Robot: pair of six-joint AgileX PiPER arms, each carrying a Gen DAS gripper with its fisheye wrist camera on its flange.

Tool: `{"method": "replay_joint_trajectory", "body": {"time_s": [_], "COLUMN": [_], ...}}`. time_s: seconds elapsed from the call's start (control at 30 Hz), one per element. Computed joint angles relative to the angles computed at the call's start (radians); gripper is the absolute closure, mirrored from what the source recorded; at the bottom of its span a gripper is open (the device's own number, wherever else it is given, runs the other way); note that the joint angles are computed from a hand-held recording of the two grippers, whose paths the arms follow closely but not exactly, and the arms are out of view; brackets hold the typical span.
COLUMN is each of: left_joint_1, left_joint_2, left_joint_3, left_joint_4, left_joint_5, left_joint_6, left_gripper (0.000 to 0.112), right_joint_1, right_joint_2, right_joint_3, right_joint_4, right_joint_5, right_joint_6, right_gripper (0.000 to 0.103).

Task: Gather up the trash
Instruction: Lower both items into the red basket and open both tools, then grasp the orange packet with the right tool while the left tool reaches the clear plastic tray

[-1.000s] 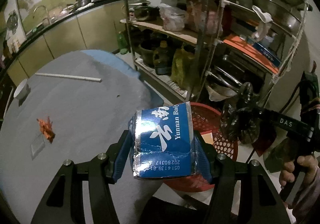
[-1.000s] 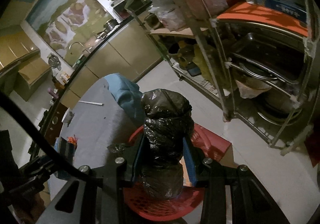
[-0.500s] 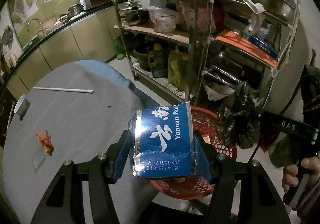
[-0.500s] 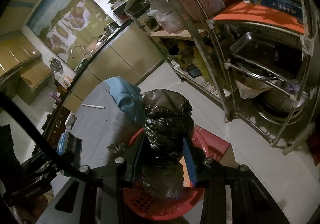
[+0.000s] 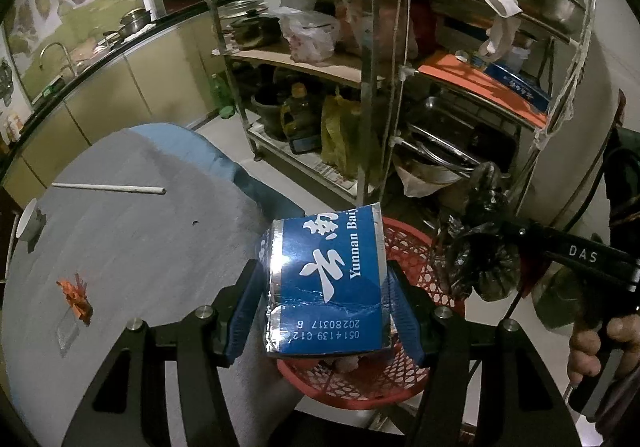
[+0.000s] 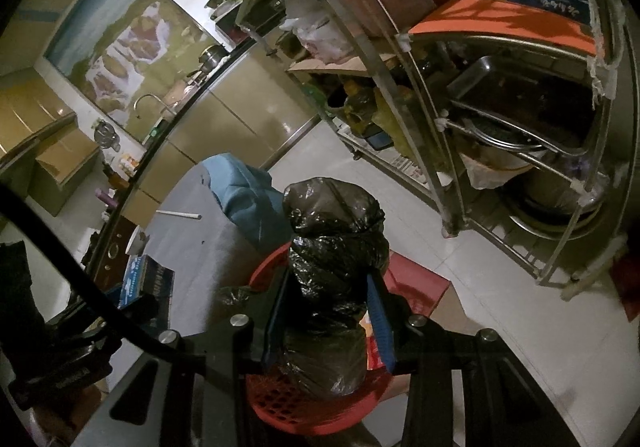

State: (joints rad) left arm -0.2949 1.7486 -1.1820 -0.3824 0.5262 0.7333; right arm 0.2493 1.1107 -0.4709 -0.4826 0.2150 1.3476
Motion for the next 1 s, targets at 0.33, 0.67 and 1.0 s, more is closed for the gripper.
{"method": "replay_joint_trajectory", "body": {"time_s": [0.33,0.67,1.0], "left_joint_1": [0.065,0.212,0.590], "left_joint_2": [0.074,0.108,0.067], "left_joint_3": [-0.081,-0.130,-0.135], "left_joint_4": [-0.184,-0.285,-0.245], "left_joint_5": [0.148,0.247,0.084], "left_joint_6": [0.186,0.311,0.361], "left_gripper": [0.049,0.048,0.045], "right_joint_1": [0.042,0.084,0.171], "right_joint_2": [-0.038,0.128,0.296], "right_joint_3": [-0.025,-0.084,-0.348], "right_joint_4": [-0.078,0.266,0.139], "right_joint_5": [0.090,0.007,0.009], "right_joint_6": [0.061,-0.244,-0.245], "right_gripper": [0.062,0.050,0.048]}}
